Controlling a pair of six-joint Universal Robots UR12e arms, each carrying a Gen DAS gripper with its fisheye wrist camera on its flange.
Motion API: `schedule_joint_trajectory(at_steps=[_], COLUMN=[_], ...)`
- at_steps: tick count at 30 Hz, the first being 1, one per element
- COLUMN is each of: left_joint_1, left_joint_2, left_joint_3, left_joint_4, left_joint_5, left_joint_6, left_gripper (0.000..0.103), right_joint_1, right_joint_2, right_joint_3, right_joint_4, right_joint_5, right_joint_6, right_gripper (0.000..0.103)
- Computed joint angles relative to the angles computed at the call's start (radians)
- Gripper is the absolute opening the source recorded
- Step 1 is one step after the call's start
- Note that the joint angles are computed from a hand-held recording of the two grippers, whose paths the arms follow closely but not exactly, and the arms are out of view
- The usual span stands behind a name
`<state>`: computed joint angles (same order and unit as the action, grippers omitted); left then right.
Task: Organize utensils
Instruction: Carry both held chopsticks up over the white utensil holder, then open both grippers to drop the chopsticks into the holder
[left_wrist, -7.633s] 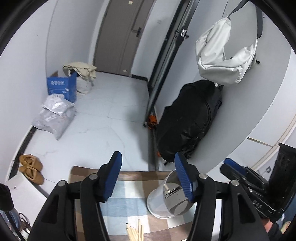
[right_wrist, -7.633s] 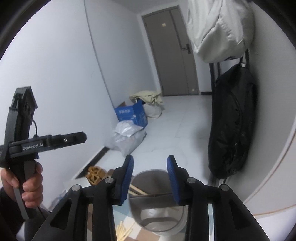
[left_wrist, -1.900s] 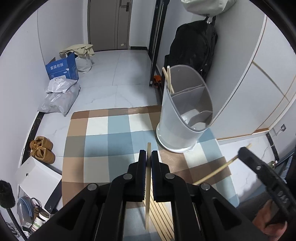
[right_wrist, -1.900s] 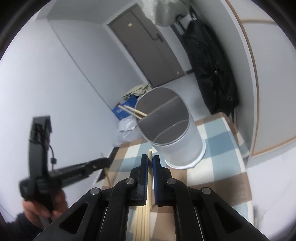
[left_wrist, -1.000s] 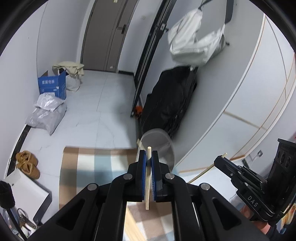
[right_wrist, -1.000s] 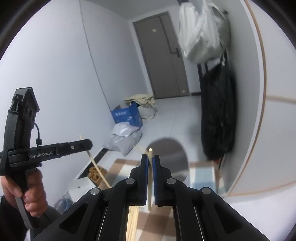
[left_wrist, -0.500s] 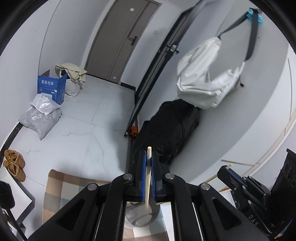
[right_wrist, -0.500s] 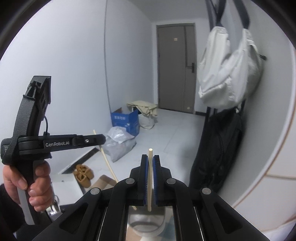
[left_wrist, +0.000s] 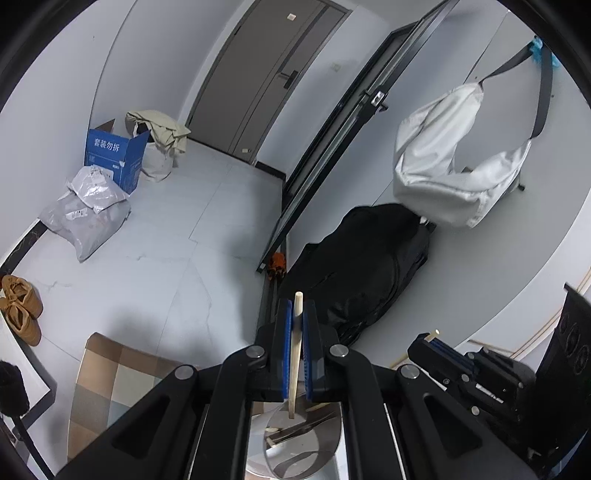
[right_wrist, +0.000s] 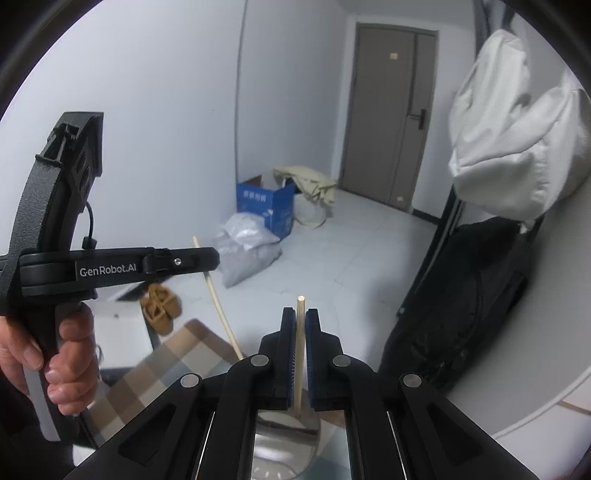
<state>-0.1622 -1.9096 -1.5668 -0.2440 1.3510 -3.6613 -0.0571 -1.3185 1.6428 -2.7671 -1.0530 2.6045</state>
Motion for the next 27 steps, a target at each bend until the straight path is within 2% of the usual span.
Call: schedule_joint_trajectory(at_steps=[10, 16, 18, 20, 22, 24, 27], left_joint_1=[0.009, 0.022, 0.023, 0.025, 0.028, 0.028, 0.029], left_joint_2=[-0.005, -0.004, 0.001, 0.006, 0.012, 0.02, 0.035], left_joint_3=[-0.002, 0.003, 0.003, 0.004, 0.001, -0.006, -0.023], left_joint_4=[-0.045, -0.138, -0.165, -0.185, -0.187, -0.181, -0.166], left_joint_5=[-0.063, -0.153, -0.158, -0.163, -0.172, -0.152, -0.119], left_joint_6=[0.041, 0.093, 0.113, 0.126, 0.124, 0.112, 0.092], left_gripper=[0.001, 0.001, 0.002, 0.009, 0.027, 0.038, 0.039], right_joint_1=[0.021, 0.023, 0.018, 0.009, -0.001, -0.01, -0.031], right_joint_2=[0.023, 0.033, 0.035, 0.036, 0.034, 0.031, 0.018], right_joint_3=[-0.011, -0.012, -0.01, -0.005, 0.001, 0.009, 0.034], right_joint_4=[0.089, 0.133, 0.144, 0.151, 0.149, 0.132, 0.079], right_joint_5=[-0.034, -0.029, -0.018, 0.005, 0.021, 0.031, 0.071], right_joint_6=[-0.089, -0.059, -0.032, -0.003, 0.031, 0.065, 0.133], right_gripper=[0.004, 0.004, 0.005, 0.005, 0.008, 0.022, 0.032])
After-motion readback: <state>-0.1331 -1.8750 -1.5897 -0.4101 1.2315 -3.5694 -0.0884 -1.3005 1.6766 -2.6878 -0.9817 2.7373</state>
